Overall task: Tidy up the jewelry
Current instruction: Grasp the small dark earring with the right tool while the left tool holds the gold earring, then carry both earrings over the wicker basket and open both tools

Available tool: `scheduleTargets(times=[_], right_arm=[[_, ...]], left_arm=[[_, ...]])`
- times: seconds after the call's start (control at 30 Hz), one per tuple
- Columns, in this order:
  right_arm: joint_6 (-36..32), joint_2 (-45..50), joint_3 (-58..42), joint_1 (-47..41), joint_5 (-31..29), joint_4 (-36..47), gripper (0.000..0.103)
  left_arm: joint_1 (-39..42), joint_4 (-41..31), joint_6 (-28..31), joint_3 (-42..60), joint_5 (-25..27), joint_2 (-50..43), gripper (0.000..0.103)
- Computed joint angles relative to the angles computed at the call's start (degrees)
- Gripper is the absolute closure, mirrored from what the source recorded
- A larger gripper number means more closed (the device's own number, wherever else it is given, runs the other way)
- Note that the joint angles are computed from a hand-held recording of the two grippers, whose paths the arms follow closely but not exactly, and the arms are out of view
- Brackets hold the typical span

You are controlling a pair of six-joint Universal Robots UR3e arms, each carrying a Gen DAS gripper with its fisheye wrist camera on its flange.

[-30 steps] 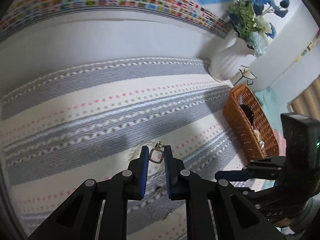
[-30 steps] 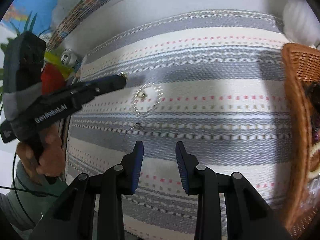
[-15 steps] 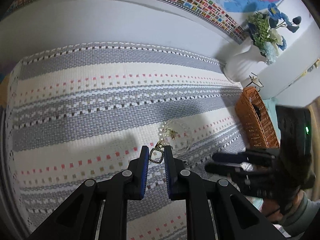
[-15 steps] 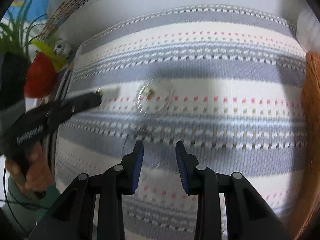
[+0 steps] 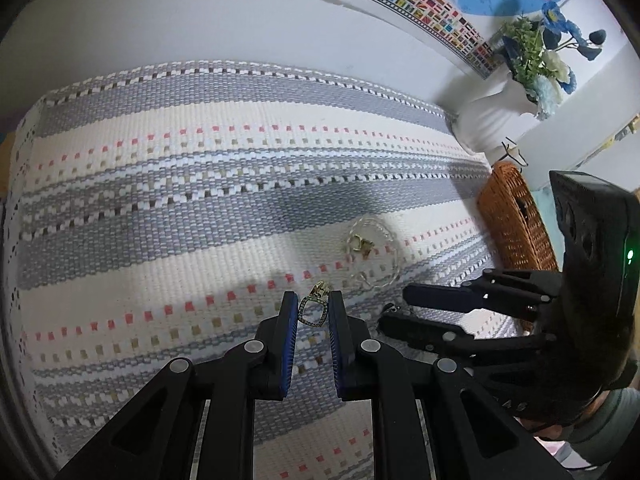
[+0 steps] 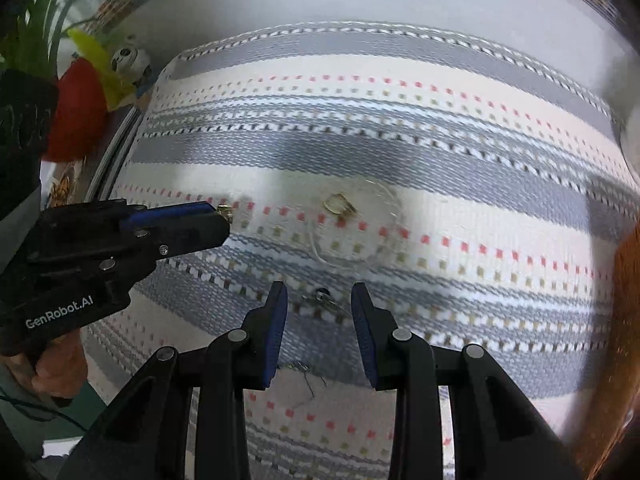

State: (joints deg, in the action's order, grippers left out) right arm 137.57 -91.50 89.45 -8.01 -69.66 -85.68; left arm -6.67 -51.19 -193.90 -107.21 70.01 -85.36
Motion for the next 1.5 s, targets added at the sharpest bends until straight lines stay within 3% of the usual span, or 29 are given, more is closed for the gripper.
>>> scheduleTargets(times=[0.17, 0.27, 0.4, 0.43, 0.63, 1.17, 1.37, 1.5], right_arm=[[0.53, -1.09, 3.26, 3.32, -2.06, -5.14, 0.069], [0.76, -1.98, 4.94, 4.57, -3.86, -8.16, 0.081], [1.63, -2.71, 5.89, 5.26, -4.39, -9.33, 0.087], [1.14, -3.12, 6.00, 4.57, -4.29, -8.72, 0.092], [-0.24, -4.37, 4.59, -0.49, -2.86, -5.00, 0.092], [-11.31, -3.90, -12.56, -20.66, 4.04, 16.60, 0.092], [-15.42, -1.56, -22.58, -28.69, 6.15, 25.96, 0.092], [-20.26, 2.05, -33.74, -36.12, 7.18, 34.39, 0.092]], left_arm=[[1.08, -0.36, 1.13, -0.40, -1.13, 0.33, 0.088], [1.24, -0.06, 1.15, -0.38, -1.80, -0.30, 0.088], [1.29, 0.49, 1.46, -0.68, -2.24, -0.64, 0.088], [1.32, 0.62, 1.62, -0.68, -2.44, -0.69, 0.088], [1.43, 0.19, 2.58, 0.35, -3.24, -0.88, 0.088], [-7.10, -2.61, 0.06, 16.50, -0.48, -10.18, 0.088], [-12.66, -5.70, -0.98, 30.86, 0.19, -18.84, 0.088], [-16.77, -10.05, -1.09, 47.23, -0.38, -28.63, 0.088]])
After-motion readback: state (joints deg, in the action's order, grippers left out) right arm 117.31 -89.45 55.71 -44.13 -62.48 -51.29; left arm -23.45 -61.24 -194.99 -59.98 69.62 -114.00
